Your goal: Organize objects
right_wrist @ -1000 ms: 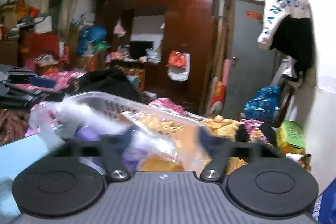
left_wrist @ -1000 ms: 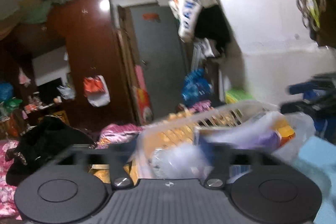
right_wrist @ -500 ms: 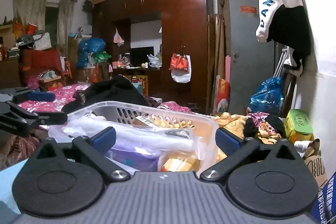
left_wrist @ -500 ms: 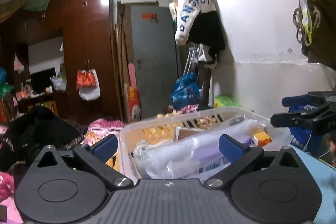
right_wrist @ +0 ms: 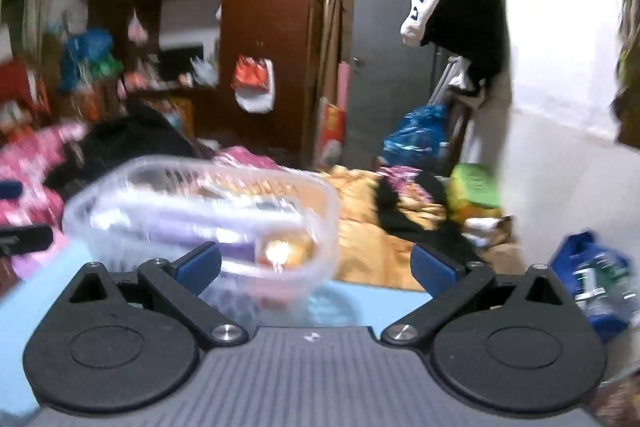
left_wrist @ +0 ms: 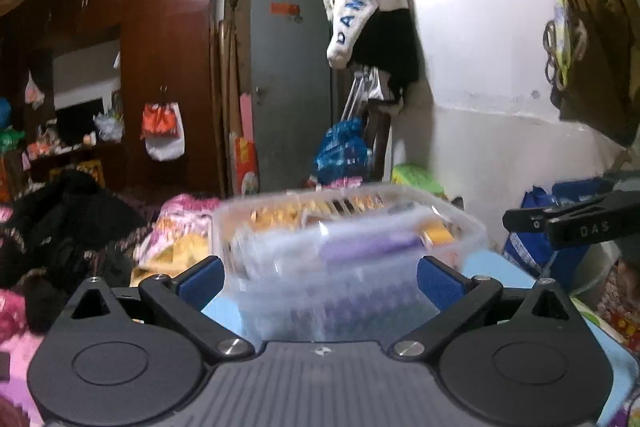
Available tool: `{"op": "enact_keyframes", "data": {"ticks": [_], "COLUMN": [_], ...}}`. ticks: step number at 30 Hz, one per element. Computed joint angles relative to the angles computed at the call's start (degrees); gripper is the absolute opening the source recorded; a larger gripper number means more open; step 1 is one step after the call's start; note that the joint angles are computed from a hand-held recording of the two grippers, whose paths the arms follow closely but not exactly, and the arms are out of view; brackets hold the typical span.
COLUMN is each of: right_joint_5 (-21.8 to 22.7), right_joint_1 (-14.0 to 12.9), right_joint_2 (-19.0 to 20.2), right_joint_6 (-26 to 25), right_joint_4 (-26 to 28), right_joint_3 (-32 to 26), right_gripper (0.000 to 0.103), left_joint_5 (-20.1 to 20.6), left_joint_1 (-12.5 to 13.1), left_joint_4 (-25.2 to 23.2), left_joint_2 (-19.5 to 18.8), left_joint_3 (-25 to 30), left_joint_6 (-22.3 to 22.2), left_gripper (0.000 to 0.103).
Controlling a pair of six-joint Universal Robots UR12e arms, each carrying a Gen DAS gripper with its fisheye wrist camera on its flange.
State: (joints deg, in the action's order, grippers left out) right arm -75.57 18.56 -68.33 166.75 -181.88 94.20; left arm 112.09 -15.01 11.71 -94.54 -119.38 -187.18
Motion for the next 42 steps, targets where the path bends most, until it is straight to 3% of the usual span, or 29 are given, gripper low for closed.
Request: {"op": "enact_keyframes", "data": {"ticks": [2, 4, 7, 9, 11, 24, 29, 42], "right_joint_5": [0.77, 5.18, 13.68, 16.38, 16.79, 14.97, 14.33, 13.96], "right_joint_1": [-0.08, -1.01, -3.12, -3.91, -4.21, -3.77, -3.50, -3.59], "right_joint_2": [-1.33, -2.82, -3.99, -4.38, -4.56, -5.38, -5.40, -5.68], "right_joint_6": [-1.43, -1.92, 1.78, 3.77, 5.54, 3.49, 2.56, 2.91], "right_joint_4": [-0.39, 0.58, -0.49, -1.52, -3.22, -5.00, -5.37, -5.60], "right_joint_3": [2.10, 4.13, 6.87, 8.18, 8.93, 10.23, 10.56, 11.03], "right_gripper": [0.103, 0.103, 0.103, 0.103, 0.103, 0.103, 0.103, 0.103], "left_joint_5": [1.17, 2.88, 3.24, 1.36, 0.76, 4.67, 2.99, 4.06], "left_joint_1": [-1.47, -2.96, -4.14, -4.02, -4.10, -5.52, -4.97, -5.68], "left_joint_4": [-1.20, -1.64, -1.63, -1.63, -2.35, -1.94, -1.15, -0.57], "left_joint_2": [0.59, 0.76, 1.27, 1.84, 2.00, 1.22, 1.32, 0.92], "left_joint_3": [-0.88, -1.35, -2.02, -2.50, -2.60, -1.35, -1.89, -1.50], "left_joint_6": [-0.53, -0.14, -1.03, -1.86, -2.59, -3.11, -4.19, -3.38], "left_gripper": [0.103, 0.103, 0.103, 0.103, 0.103, 0.103, 0.103, 0.103]}}
